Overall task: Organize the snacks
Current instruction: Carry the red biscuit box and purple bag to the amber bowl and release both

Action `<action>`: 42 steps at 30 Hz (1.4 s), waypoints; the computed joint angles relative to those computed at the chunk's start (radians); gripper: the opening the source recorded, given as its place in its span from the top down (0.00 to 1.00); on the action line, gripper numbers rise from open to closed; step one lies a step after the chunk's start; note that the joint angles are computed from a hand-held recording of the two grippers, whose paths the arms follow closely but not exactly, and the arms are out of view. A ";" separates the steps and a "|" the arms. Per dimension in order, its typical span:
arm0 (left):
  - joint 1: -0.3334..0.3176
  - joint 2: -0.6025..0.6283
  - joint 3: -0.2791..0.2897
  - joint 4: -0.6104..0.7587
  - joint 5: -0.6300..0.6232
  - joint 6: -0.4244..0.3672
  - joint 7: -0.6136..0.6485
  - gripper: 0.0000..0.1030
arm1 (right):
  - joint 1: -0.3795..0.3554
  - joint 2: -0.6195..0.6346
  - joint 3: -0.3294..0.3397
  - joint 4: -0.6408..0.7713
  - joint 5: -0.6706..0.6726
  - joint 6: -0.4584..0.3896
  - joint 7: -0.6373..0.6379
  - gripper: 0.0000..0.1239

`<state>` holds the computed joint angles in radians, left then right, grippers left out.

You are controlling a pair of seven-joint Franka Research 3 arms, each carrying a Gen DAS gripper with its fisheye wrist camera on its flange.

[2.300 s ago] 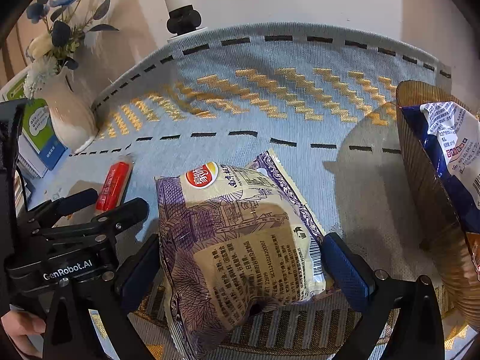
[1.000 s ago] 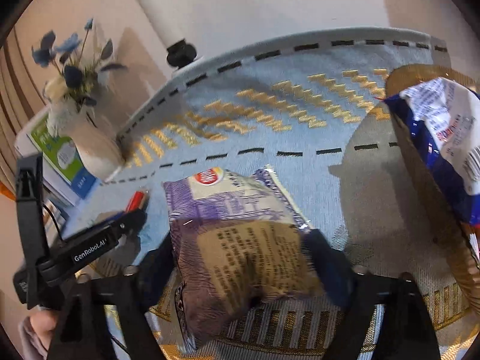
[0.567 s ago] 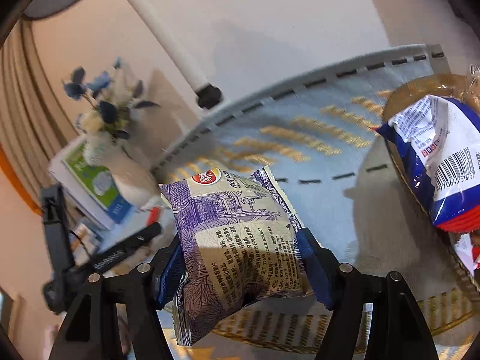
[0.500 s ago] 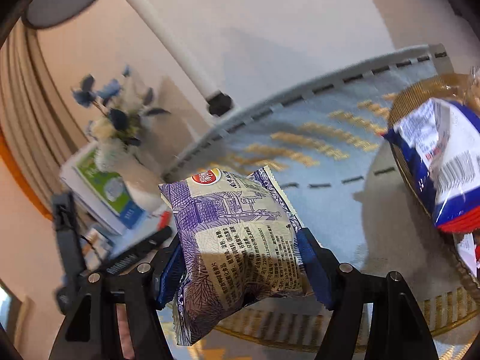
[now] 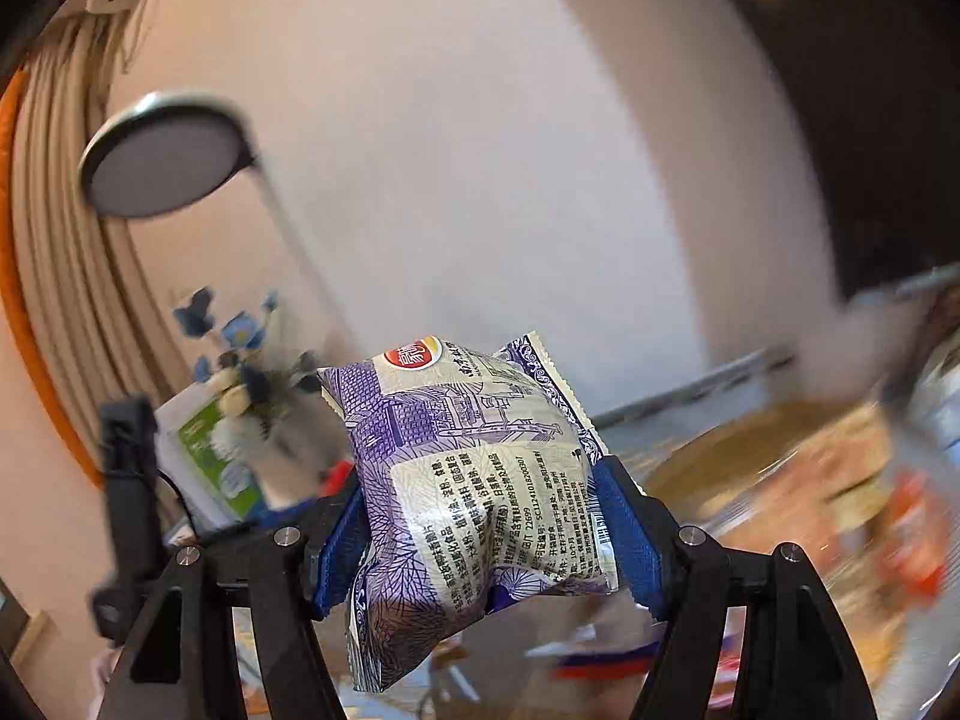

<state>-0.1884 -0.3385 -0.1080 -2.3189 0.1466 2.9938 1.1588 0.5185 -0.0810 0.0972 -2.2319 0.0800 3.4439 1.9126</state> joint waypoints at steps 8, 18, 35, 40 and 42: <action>-0.190 0.303 0.030 0.355 -0.311 -0.126 0.330 0.70 | -0.027 -0.075 -0.119 -0.020 0.113 -0.157 -0.049 0.43; -0.111 0.418 -0.052 0.483 -0.114 -0.281 0.219 0.17 | 0.000 -0.072 -0.170 -0.018 0.341 -0.230 -0.202 0.20; 0.150 0.003 -0.244 -0.013 0.511 -0.177 -0.582 0.04 | -0.783 -0.375 0.653 -0.165 -0.342 -0.427 0.345 0.17; 0.167 -0.010 -0.279 -0.076 0.641 -0.175 -0.772 0.04 | -0.914 -0.448 0.798 -0.238 -0.435 -0.355 0.476 0.17; 0.175 -0.003 -0.294 -0.085 0.696 -0.184 -0.848 0.04 | -0.983 -0.464 0.865 -0.244 -0.448 -0.344 0.485 0.17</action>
<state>-0.0131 -0.3416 -0.4017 -2.4041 0.8424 2.8094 0.3108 -0.4640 -0.5448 0.9618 -2.4755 -0.3676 3.1000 2.3979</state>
